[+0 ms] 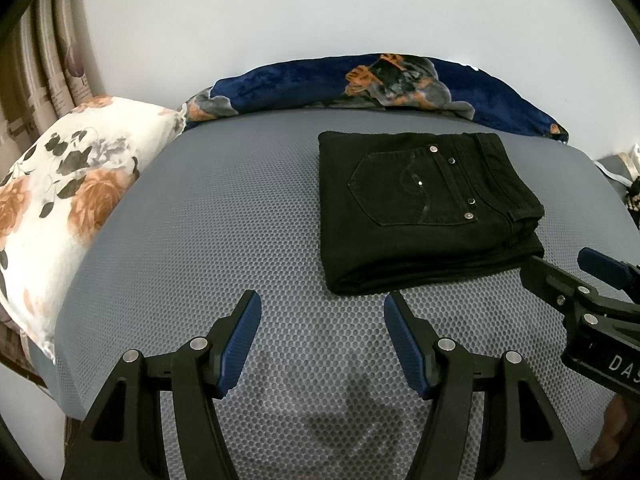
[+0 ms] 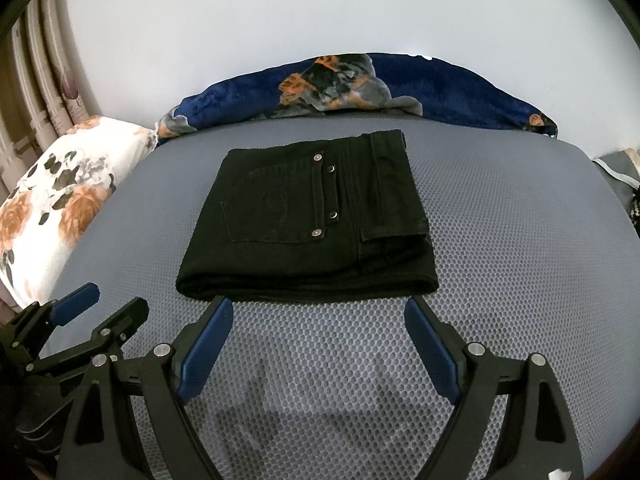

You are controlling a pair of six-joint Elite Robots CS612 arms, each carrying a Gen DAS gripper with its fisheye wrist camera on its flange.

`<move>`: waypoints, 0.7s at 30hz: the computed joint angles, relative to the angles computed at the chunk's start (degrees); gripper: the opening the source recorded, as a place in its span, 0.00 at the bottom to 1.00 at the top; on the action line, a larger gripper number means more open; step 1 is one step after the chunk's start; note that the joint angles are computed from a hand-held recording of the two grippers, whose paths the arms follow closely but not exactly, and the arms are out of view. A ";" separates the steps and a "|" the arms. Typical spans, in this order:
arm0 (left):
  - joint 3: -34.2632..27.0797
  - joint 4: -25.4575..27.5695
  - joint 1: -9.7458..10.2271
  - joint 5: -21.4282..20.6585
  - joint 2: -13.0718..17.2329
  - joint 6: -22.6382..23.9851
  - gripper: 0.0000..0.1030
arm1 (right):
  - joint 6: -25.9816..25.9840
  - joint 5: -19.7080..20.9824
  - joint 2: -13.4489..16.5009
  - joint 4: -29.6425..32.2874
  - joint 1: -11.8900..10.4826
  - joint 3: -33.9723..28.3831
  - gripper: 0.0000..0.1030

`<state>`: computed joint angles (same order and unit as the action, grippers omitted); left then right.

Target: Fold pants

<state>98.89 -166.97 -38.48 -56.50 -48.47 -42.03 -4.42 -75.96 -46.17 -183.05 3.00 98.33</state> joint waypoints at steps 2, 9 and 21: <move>-0.05 0.08 0.01 0.01 0.03 0.04 0.63 | 0.02 -0.21 -0.01 0.16 0.04 -0.02 0.83; 0.00 0.04 0.06 -0.15 0.01 0.22 0.63 | 0.15 -0.36 -0.04 0.25 0.07 0.08 0.83; -0.14 -0.44 0.23 -0.58 0.23 0.93 0.63 | -0.04 -0.28 -0.06 0.37 0.05 0.07 0.83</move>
